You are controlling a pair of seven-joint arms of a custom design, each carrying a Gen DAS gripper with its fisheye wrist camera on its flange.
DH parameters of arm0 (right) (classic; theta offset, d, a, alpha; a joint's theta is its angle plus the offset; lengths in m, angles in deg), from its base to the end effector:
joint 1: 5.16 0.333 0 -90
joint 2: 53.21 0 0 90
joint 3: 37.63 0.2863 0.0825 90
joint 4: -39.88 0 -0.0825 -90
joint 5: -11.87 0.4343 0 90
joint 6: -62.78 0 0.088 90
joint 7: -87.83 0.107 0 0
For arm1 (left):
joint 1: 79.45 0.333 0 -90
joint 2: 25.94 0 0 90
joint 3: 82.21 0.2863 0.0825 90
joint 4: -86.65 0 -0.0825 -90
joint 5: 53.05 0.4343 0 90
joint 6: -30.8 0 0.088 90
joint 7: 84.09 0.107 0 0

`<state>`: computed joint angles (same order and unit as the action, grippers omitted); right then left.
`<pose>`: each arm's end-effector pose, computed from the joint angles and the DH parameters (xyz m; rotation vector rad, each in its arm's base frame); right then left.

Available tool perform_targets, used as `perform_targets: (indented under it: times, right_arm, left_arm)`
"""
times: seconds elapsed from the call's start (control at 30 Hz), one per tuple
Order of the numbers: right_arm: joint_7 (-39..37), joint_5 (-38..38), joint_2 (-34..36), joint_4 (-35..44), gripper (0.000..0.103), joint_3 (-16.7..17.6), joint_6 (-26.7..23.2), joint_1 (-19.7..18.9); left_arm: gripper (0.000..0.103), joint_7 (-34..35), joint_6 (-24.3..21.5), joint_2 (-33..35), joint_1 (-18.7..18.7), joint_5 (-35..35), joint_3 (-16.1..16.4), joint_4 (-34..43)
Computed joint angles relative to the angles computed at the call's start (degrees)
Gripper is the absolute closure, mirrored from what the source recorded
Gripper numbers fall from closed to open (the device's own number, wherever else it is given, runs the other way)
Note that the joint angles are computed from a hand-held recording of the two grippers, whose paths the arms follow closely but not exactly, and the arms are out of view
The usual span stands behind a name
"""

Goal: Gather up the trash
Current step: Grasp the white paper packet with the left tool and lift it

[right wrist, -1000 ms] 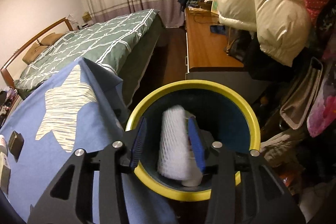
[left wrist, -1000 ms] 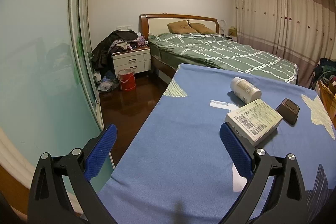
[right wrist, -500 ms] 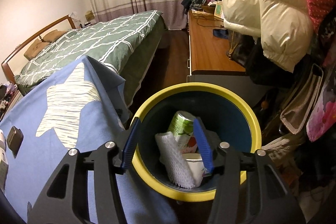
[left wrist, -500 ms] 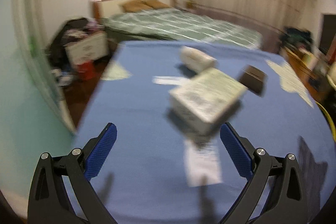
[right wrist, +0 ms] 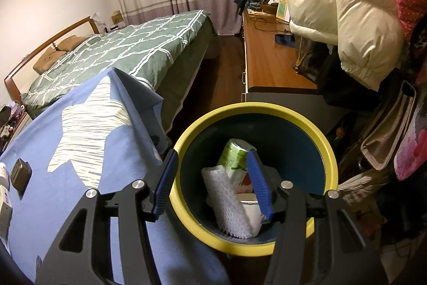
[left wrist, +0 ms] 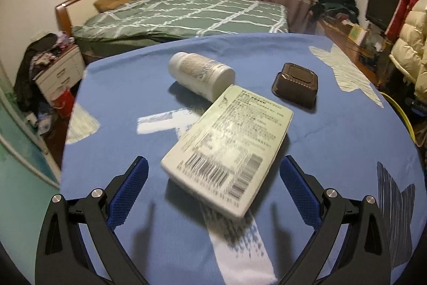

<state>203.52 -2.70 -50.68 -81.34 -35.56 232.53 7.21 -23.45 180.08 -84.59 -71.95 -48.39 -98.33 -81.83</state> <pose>0.6145 0.1756 0.4299 -1.7352 1.6769 -0.5928 0.3724 -0.0361 0.4455 -2.0528 1.4292 -0.5595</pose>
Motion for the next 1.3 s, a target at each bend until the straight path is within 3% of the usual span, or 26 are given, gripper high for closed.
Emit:
perform_targets:
  times: [0.2, 0.3, 0.43, 0.87, 1.0, 1.1, 1.3]
  right_arm:
    - [-0.53, 0.44, 0.16, 0.24, 0.051, 0.15, -0.41, 0.06]
    - [-1.18, 1.08, 0.21, 0.27, 0.051, 0.24, -0.44, 0.04]
    - [-1.62, 1.44, 0.20, 0.22, 0.050, 0.27, -0.38, 0.10]
    - [-3.16, 3.12, 0.21, 0.11, 0.048, 0.49, -0.16, 0.16]
    - [-4.87, 4.94, 0.38, 0.26, 0.048, 0.71, -0.20, 0.13]
    - [-6.63, 6.76, 0.52, 0.43, 0.048, 0.89, -0.25, 0.03]
    - [-10.11, 10.39, 0.75, 0.55, 0.048, 1.33, -0.07, -0.08]
  left_arm:
    - [0.005, 9.60, 3.78, 6.23, -5.11, -4.22, 6.13, 2.02]
    - [0.005, 12.13, 4.14, 6.55, -7.02, -6.30, 5.55, 2.43]
    - [0.005, 9.41, 2.40, 9.05, -3.86, -4.64, 0.76, 5.56]
    - [0.007, 4.35, -4.23, 22.51, -0.97, 0.87, 0.84, 17.59]
    - [0.016, 4.26, -5.64, 25.76, -1.74, 1.55, 2.20, 19.89]
    - [0.028, 4.37, -6.30, 27.69, -2.29, 1.11, 3.50, 21.09]
    - [0.031, 2.50, -5.54, 27.35, -2.89, 1.13, 3.15, 20.91]
